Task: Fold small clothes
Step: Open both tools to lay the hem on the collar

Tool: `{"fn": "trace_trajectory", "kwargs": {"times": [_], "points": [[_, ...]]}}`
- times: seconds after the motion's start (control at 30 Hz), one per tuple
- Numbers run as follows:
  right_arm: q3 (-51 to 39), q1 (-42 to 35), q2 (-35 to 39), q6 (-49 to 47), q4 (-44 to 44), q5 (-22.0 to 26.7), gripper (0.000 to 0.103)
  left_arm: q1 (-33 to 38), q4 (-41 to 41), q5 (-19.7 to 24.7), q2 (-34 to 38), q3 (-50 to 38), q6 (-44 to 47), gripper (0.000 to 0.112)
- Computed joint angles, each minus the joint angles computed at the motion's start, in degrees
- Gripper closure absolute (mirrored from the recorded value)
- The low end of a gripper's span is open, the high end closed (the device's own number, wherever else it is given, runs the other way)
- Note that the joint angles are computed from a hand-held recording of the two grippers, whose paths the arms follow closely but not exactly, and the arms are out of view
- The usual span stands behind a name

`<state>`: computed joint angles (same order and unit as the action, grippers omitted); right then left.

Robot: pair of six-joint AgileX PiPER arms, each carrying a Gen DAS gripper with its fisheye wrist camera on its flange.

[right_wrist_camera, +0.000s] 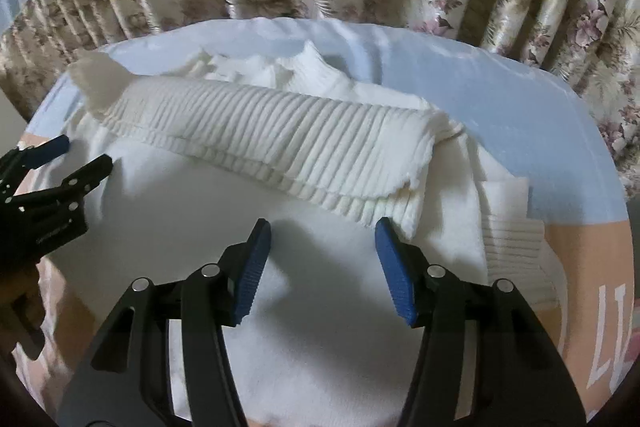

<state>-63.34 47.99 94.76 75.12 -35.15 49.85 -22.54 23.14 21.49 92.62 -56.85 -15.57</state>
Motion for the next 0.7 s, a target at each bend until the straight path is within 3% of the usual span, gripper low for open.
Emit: {"fn": "trace_trajectory", "kwargs": {"times": [0.07, 0.27, 0.33, 0.53, 0.7], "points": [[-0.74, -0.95, 0.78, -0.31, -0.24, 0.31, 0.047, 1.0, -4.59, 1.18, 1.79, -2.8, 3.63, 0.03], [-5.5, -5.7, 3.1, -2.12, -2.37, 1.93, 0.047, 1.51, -2.94, 4.96, 9.3, -13.32, 1.15, 0.03], [-6.79, -7.74, 3.54, -2.9, -2.91, 1.24, 0.047, 2.27, -5.76, 6.42, 11.13, -16.88, 2.89, 0.03], [-8.83, -11.71, 2.76, -4.08, -3.85, -0.34, 0.046, 5.38, -11.08, 7.54, 12.11, -22.48, 3.35, 0.03], [-4.24, -12.25, -2.22, -1.37, -4.92, -2.18, 0.044, 7.75, -12.88, 7.13, 11.23, -22.37, 4.96, 0.03]]}}
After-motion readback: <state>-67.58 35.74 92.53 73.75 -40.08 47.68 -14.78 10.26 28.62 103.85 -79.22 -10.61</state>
